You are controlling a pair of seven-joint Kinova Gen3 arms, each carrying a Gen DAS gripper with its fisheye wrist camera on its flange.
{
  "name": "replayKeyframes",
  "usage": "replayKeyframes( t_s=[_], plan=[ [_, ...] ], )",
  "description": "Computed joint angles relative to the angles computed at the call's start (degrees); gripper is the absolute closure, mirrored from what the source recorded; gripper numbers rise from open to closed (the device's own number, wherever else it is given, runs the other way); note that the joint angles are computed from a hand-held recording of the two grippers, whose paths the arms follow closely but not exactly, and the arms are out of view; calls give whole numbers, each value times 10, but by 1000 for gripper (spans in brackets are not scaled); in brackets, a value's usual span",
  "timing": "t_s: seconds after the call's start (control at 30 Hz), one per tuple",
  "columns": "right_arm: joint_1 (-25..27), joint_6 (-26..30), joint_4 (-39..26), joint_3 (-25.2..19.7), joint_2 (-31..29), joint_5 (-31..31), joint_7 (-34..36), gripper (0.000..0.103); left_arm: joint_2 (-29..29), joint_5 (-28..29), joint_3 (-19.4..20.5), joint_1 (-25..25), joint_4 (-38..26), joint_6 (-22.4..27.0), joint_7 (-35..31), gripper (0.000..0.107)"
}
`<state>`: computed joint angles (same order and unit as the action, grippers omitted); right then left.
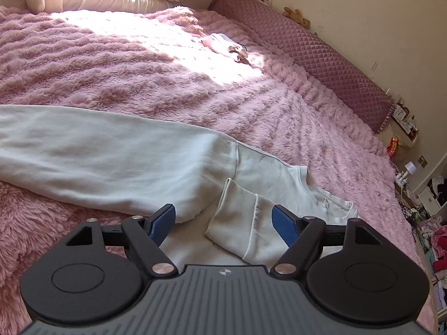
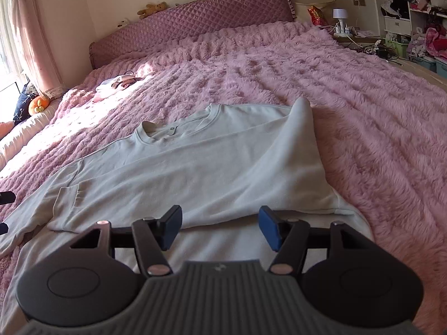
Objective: Fold small clothes
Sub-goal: 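Grasp the other sleeve cuff with the left gripper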
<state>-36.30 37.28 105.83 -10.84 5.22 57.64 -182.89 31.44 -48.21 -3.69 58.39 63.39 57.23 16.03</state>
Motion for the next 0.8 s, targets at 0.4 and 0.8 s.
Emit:
replayKeyframes(
  t_s=[0.4, 0.8],
  plan=[
    [11, -2, 4, 0, -6, -23, 8, 45, 21, 123, -37, -58, 64, -219, 45, 21],
    [-6, 91, -18, -1, 10, -24, 30, 43, 24, -44, -291, 138, 150, -297, 282, 102]
  ],
)
